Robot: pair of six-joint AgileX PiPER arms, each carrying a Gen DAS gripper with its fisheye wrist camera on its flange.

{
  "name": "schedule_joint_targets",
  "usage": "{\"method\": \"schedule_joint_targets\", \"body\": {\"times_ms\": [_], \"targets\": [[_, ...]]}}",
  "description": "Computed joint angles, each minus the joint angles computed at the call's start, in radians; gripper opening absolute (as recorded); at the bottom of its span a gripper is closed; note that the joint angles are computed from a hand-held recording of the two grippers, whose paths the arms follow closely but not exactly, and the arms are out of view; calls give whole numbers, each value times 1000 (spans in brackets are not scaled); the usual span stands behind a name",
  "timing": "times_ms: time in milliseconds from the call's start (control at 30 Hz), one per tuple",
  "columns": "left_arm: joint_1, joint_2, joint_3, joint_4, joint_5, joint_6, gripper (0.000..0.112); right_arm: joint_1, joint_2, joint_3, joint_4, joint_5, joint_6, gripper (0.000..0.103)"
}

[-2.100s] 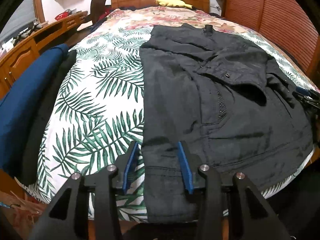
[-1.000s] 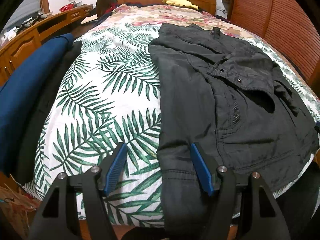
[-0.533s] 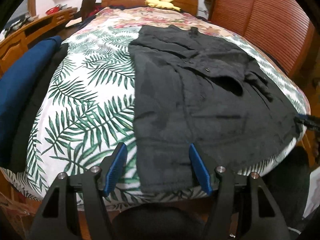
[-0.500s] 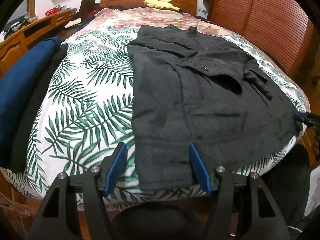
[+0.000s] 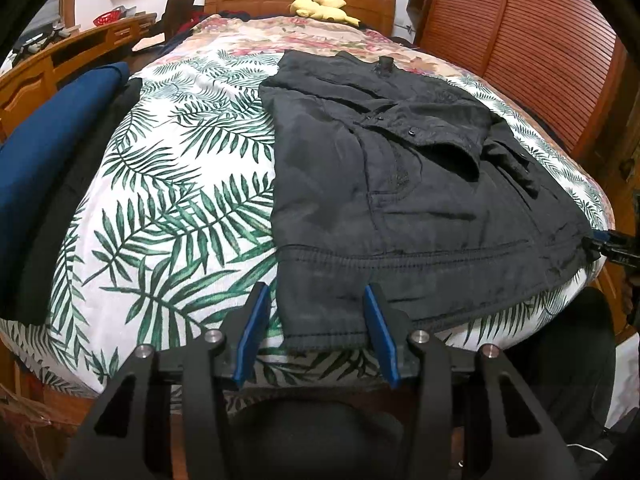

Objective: Fold large clothes
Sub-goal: 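Move both tools to the hem of the narrowed jacket, then close both tools on the jacket hem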

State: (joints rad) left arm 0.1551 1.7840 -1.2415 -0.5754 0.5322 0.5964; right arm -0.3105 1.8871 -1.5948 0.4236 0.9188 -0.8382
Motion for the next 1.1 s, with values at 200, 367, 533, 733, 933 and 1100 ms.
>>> {"method": "schedule_joint_targets", "body": {"times_ms": [200,367,533,733,933,1100], "targets": [[11,-15,31,-87,-12,69,43,-7,2,6,16,10,-5,56],[0,-22,46,-101,-36,71,35,-15,-1,3,83,17,-48,40],[10,-6,44,-124,-32,86,35,-21,8,2,132,27,-83,28],[-22,-12,17,14,-34,-44,10,-7,-25,25,165,-9,-112,14],[-20,-108,-7,-30,-23,-39,3,-4,-45,-85,237,38,-104,10],[-54,-183,-163,42,-1,-152,3,24,-41,-272,242,90,-40,9]]}}
